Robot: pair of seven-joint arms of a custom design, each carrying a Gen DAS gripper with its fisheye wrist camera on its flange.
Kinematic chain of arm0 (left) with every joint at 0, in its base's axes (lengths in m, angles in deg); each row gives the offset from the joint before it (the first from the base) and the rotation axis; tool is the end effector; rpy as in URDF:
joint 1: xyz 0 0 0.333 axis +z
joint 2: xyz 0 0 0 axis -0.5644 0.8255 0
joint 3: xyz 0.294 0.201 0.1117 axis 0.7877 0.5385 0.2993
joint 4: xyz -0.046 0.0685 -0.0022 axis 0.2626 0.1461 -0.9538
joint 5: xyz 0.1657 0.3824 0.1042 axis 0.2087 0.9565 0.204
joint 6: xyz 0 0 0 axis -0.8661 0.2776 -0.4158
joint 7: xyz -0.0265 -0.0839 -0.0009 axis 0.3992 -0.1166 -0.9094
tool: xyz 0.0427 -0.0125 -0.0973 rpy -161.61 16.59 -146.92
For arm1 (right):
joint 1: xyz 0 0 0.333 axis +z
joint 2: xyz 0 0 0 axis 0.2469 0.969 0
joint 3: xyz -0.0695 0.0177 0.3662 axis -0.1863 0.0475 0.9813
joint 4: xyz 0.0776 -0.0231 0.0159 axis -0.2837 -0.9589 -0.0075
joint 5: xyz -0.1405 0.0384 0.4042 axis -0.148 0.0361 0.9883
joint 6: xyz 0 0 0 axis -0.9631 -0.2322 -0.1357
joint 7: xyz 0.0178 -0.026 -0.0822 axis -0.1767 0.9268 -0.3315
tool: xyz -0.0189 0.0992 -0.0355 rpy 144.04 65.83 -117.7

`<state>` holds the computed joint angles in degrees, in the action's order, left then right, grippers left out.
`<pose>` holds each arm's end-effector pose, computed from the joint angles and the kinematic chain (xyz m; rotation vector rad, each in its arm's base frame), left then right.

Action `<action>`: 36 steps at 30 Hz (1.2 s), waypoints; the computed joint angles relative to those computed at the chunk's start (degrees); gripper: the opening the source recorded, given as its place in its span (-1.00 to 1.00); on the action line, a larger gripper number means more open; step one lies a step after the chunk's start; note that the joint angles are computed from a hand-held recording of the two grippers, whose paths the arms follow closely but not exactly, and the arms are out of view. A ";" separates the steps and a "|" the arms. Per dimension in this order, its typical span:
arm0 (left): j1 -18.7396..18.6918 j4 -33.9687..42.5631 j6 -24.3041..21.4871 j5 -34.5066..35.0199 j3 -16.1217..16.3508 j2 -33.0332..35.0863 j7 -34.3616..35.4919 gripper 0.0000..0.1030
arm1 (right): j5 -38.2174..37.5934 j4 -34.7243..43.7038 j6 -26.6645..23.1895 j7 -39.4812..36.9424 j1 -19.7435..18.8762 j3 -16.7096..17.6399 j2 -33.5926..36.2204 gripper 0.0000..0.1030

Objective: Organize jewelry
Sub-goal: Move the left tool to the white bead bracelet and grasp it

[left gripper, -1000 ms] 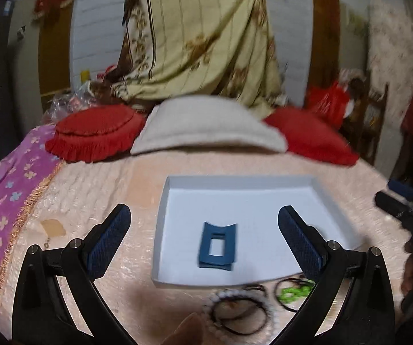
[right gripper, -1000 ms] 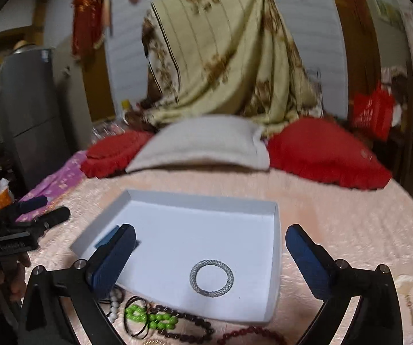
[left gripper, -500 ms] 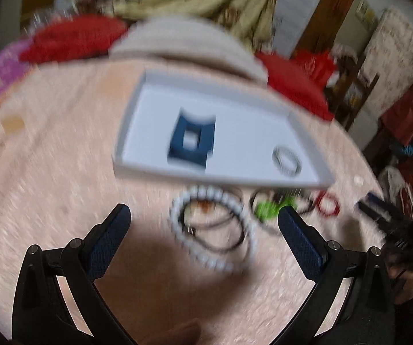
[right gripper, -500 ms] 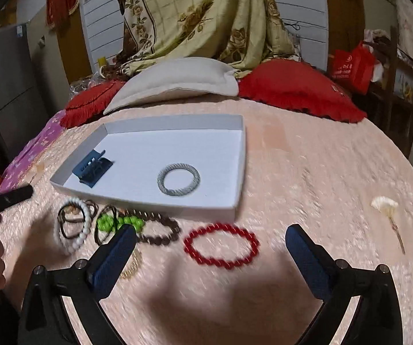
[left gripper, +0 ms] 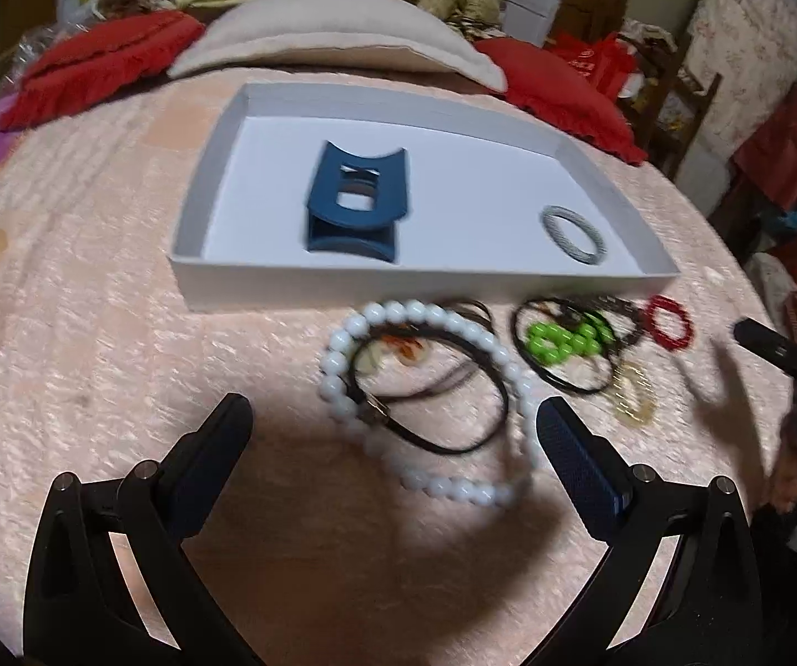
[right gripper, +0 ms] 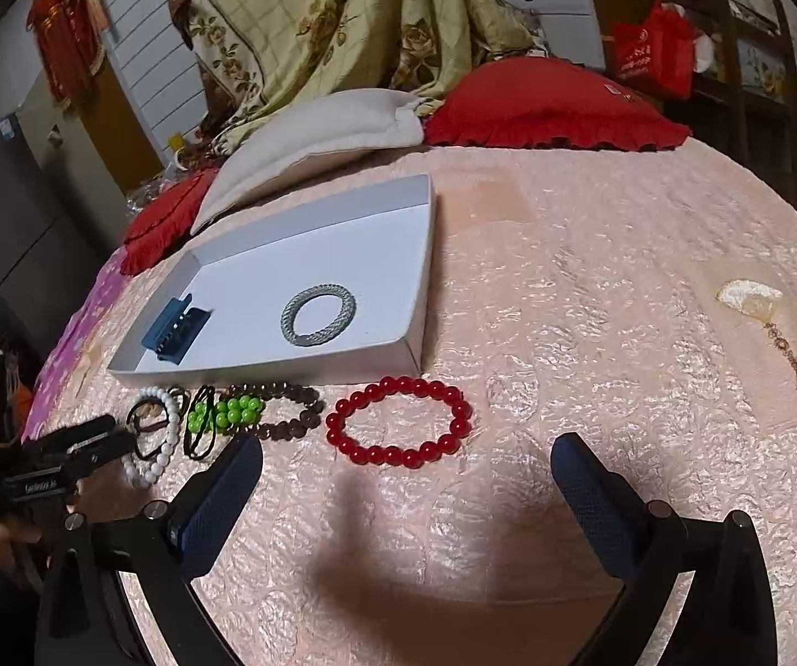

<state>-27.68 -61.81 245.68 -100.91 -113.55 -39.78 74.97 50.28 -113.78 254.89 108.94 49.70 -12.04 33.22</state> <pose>0.7292 -0.1678 0.3288 -1.6924 2.2667 -0.9701 0.6367 0.2797 0.3728 -1.5967 1.8297 -0.3983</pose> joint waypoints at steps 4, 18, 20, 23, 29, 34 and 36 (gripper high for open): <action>2.48 -1.56 2.39 -0.72 -2.84 0.07 2.71 0.99 | -0.78 -0.08 -0.17 1.56 1.83 -2.43 0.09 1.00; -4.20 -2.63 5.81 5.69 6.05 -1.29 -5.81 0.71 | -2.98 0.84 -1.07 3.90 3.44 -4.26 0.83 1.00; -5.90 -2.97 5.89 8.01 8.23 -1.66 -8.47 0.71 | -3.04 1.03 -1.27 4.04 2.76 -3.57 0.89 1.00; -6.86 -3.80 6.33 10.61 9.88 -2.17 -11.62 0.71 | -3.39 1.47 -1.69 3.56 1.64 -2.22 1.01 1.00; -13.46 -3.07 5.84 18.08 17.76 -2.10 -19.66 0.72 | -3.51 1.62 -1.62 3.96 0.77 -1.34 1.06 1.00; -17.10 -3.28 3.33 23.91 22.83 -2.93 -26.22 0.72 | -4.09 1.85 -2.20 3.86 0.70 -1.22 1.07 1.00; -17.19 -3.52 3.67 25.32 23.50 -3.04 -28.71 0.61 | -4.27 1.57 -1.78 4.77 1.24 -1.98 0.98 1.00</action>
<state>-44.87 -65.32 249.35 -75.60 -90.06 -42.82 46.26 46.01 -112.21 253.11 113.71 50.94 -14.03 34.20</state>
